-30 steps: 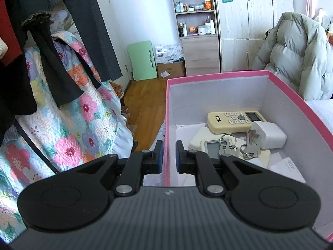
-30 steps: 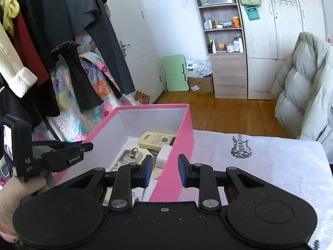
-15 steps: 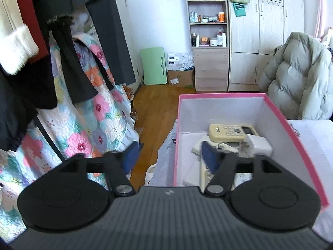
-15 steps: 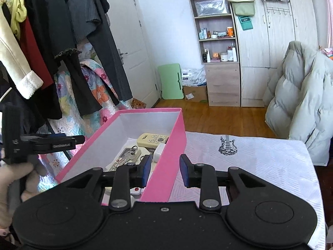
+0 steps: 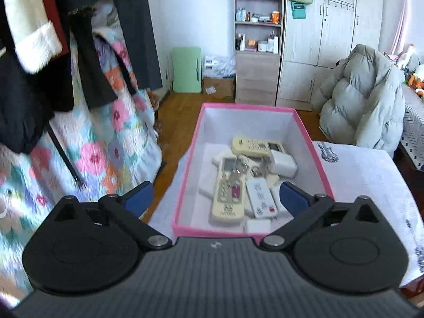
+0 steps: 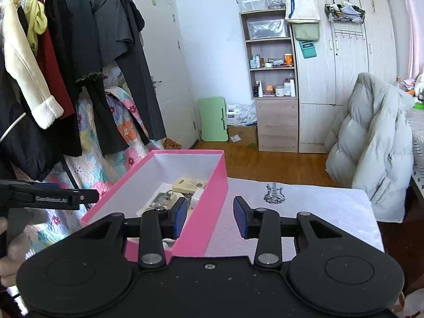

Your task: Organize rigid objects

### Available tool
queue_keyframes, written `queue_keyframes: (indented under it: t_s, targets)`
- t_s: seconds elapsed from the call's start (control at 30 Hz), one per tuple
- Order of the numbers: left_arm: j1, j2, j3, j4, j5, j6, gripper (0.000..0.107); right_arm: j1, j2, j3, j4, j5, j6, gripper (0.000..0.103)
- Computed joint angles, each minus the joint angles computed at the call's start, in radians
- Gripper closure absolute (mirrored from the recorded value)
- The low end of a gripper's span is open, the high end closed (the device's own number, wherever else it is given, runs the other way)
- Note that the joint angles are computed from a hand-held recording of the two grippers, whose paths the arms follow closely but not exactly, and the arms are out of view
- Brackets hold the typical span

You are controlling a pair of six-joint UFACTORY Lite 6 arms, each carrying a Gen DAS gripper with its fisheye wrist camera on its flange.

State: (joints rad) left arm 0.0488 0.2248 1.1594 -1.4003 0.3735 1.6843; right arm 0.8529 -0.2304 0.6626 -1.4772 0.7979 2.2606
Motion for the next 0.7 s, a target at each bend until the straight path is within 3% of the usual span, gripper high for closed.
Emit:
queue_keyframes:
  t_s: [0.27, 0.5, 0.57, 0.6, 0.63, 0.7]
  targets:
    - [-0.032, -0.147, -0.153, 0.099, -0.087, -0.079, 0.004, 0.052, -0.016, 0.015, 0.108, 0.061, -0.089, 0.046]
    - [-0.055, -0.242, -0.243, 0.113, -0.08, -0.083, 0.004, 0.08, -0.014, 0.017, 0.184, 0.104, -0.102, 0.031]
    - [-0.062, -0.258, -0.261, 0.11, -0.09, -0.076, 0.004, 0.088, -0.005, 0.031, 0.225, 0.126, -0.121, 0.021]
    - [-0.066, -0.266, -0.272, 0.1, -0.099, -0.065, 0.004, 0.097, 0.001, 0.037, 0.239, 0.143, -0.119, 0.009]
    - [-0.068, -0.271, -0.281, 0.091, -0.104, -0.055, 0.004, 0.11, 0.001, 0.034, 0.244, 0.165, -0.104, 0.003]
    - [-0.073, -0.28, -0.3, 0.051, -0.117, -0.018, 0.004, 0.13, -0.002, 0.028, 0.262, 0.193, -0.086, 0.002]
